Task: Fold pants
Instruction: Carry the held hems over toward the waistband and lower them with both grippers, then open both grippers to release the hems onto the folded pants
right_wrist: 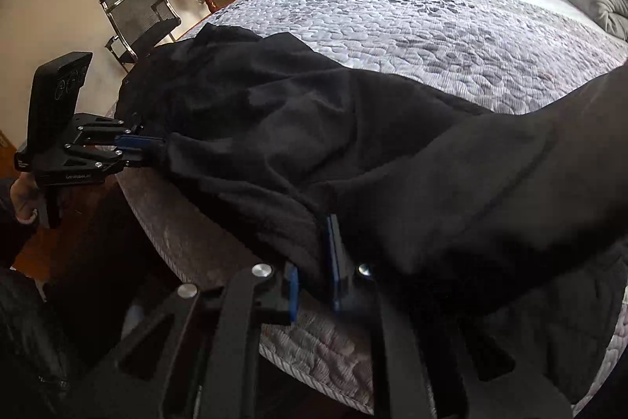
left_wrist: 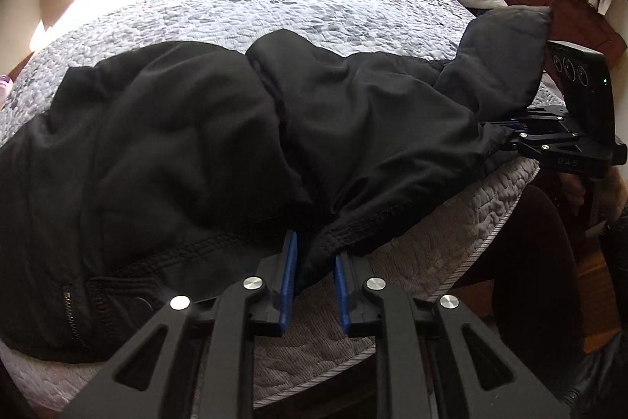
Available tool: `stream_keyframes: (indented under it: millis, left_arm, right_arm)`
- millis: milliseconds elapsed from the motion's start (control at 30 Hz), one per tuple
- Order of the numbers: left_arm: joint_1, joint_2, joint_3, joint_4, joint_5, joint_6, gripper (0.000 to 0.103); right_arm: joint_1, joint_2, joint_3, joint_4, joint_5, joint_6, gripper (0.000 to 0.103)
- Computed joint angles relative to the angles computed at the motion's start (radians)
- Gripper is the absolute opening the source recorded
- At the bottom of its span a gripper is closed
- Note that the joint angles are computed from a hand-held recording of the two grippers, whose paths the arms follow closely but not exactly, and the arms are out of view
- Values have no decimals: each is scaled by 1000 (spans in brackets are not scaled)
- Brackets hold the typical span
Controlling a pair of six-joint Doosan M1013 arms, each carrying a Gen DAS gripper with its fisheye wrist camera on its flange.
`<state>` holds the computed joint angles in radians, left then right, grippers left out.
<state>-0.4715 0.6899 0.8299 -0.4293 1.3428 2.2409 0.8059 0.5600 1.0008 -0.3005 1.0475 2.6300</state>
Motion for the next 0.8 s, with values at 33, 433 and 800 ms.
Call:
stream_keyframes:
  millis: [33,433,800]
  left_arm:
    - [-2,-4,10,3,-12,1,18]
    - [-29,-47,59,107,-70,-3,53]
    - [1,-3,3,-30,4,-103,95]
  right_arm:
    - [0,-3,8,2,-9,11,10]
    - [12,-64,89,31,-106,158,18]
    - [24,-40,-2,49,54,128,22]
